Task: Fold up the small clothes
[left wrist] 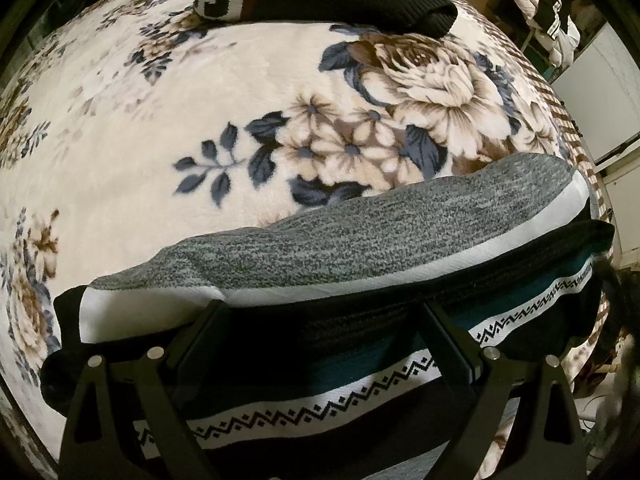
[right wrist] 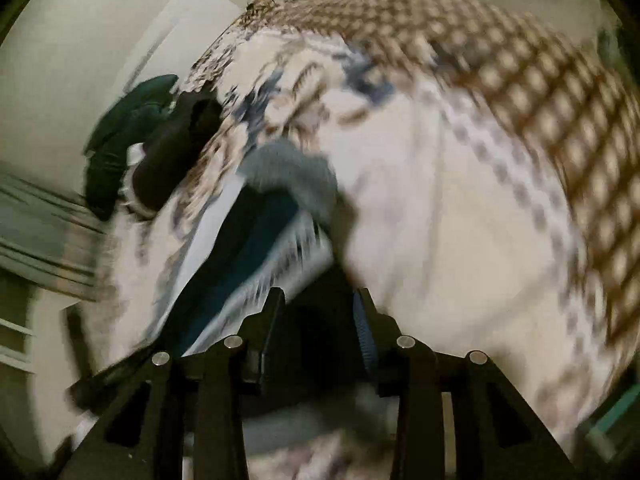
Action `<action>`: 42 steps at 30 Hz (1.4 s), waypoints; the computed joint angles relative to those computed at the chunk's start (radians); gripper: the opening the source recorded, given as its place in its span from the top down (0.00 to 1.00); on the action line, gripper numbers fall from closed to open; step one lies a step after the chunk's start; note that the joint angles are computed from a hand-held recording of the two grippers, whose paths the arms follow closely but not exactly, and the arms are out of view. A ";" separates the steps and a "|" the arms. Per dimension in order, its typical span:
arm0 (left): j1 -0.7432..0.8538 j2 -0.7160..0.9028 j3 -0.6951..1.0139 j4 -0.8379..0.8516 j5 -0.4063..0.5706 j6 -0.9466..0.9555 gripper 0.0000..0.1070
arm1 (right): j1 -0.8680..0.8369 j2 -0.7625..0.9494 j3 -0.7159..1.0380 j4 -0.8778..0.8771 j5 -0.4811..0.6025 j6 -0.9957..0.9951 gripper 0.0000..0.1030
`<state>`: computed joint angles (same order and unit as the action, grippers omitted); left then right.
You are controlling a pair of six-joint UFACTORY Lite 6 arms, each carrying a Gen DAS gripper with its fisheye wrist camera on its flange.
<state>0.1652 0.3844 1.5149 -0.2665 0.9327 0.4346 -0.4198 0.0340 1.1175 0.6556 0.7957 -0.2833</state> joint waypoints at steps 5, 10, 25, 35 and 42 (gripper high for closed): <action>-0.001 -0.027 -0.008 0.006 0.016 -0.016 0.11 | -0.022 0.076 0.127 -0.047 0.026 0.115 0.66; -0.005 -0.130 -0.072 -0.062 0.076 0.019 0.11 | -0.288 -0.210 -0.201 0.197 0.245 -0.067 0.33; -0.135 -0.247 -0.292 -0.034 0.035 -0.008 0.11 | -0.034 -0.402 -0.857 0.723 0.186 -0.288 0.36; -0.125 -0.229 -0.289 -0.044 0.027 0.007 0.11 | -0.045 -0.424 -0.959 1.066 0.136 -0.502 0.33; -0.100 -0.219 -0.251 -0.058 0.052 0.032 0.11 | 0.069 -0.515 -0.951 1.300 0.050 -0.617 0.32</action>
<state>0.0655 0.1653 1.2635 -0.3248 0.9842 0.4664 -0.3510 -0.4809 0.1663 1.9561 0.8453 -0.9004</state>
